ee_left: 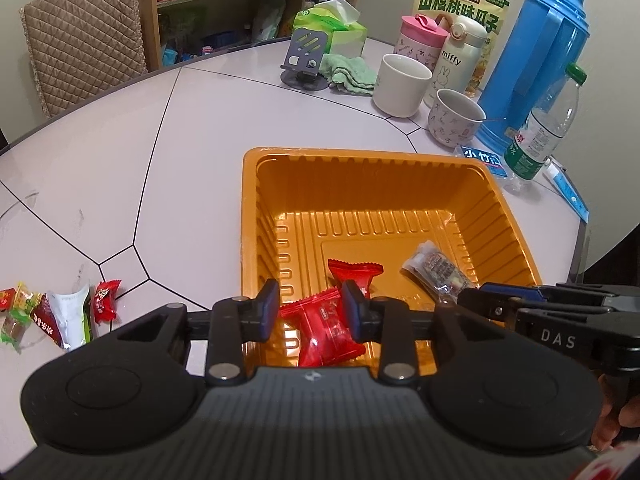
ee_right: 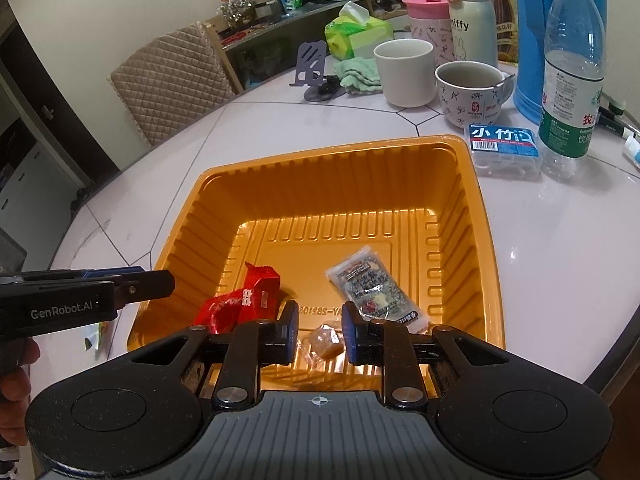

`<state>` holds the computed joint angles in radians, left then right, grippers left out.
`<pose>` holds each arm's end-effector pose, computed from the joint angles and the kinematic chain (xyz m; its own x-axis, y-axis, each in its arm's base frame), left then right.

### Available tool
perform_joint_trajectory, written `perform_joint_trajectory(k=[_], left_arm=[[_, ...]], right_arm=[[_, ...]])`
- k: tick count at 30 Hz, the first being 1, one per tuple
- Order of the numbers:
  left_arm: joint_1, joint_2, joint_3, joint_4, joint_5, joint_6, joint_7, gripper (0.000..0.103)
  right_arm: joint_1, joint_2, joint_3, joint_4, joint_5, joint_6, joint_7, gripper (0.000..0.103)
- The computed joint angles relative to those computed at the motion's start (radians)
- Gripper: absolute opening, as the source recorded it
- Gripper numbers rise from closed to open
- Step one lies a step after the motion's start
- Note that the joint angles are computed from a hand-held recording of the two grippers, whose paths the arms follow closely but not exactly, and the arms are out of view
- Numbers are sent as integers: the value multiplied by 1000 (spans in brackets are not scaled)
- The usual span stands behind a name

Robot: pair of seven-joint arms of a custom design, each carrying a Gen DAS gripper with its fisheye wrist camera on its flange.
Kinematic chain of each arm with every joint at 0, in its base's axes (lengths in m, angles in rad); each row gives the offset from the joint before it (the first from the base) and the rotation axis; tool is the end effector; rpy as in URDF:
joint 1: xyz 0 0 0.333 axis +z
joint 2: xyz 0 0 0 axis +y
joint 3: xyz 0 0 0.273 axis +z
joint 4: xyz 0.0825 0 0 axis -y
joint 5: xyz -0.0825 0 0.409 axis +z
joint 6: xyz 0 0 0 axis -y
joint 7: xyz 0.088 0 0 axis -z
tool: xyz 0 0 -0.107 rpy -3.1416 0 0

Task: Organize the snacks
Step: 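Open the left gripper to drop the red packet while the right gripper drops the cookie packet, then withdraw both open grippers from the tray toward the snack pile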

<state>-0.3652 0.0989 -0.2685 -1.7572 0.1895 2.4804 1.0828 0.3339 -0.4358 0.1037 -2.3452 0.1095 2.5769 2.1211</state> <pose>0.5333 -0.3854 0.5274 -0.2848 -0.9492 0.1337 -0.7973 0.1571 -0.5828 0.4598 0.2170 0.5265 -0.0631 -0.9257 -0.3729 -0.8310 0.2556 -0.4940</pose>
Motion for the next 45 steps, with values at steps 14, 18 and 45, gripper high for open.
perform_joint_trajectory(k=[14, 18, 45], left_arm=[[18, -137, -8, -126, -24, 27, -27, 56], [27, -206, -11, -191, -39, 41, -27, 60], [150, -740, 36, -661, -115, -78, -85, 61]], right_arm=[[-5, -59, 38, -14, -62, 3, 79, 60], [4, -79, 46, -20, -69, 3, 99, 64], [193, 106, 91, 153, 26, 16, 5, 66]])
